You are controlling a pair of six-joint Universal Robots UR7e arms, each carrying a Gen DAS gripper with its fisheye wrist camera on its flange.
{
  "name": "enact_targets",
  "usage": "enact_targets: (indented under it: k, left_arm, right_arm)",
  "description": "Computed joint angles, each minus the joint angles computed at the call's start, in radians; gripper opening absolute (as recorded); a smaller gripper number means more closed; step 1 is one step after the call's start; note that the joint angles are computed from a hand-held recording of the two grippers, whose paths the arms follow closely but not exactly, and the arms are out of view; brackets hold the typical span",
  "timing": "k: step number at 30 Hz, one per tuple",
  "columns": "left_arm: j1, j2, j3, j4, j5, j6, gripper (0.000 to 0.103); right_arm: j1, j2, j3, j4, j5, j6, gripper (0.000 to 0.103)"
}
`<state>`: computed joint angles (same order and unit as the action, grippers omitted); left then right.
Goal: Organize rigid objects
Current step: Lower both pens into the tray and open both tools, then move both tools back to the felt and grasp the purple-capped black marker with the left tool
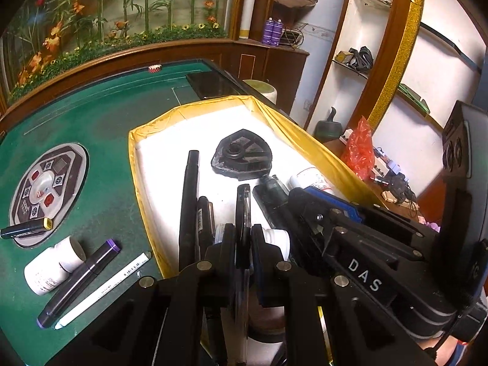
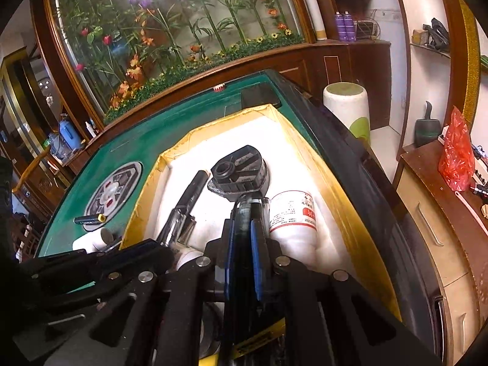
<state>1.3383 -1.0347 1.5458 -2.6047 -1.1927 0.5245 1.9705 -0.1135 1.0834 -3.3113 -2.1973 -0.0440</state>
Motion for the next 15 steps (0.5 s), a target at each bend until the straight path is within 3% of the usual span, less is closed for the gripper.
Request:
enact_targets:
  k: [2,6,15]
  left_arm:
    - [-0.003,-0.005,0.012,-0.018,0.007,0.008,0.013]
    - [-0.008,-0.026,0.033,-0.043,0.006,0.007,0.035]
    - [0.014,-0.101,0.019,0.058,-0.021,0.019,0.04]
  right_arm:
    - [0.001,-0.001,0.005,-0.023,0.004,-0.008,0.01]
    - [0.004,-0.001,0.013,-0.082,0.01,-0.024,0.015]
    - [0.005,-0.002,0.027,-0.163,0.031,-0.045,0.019]
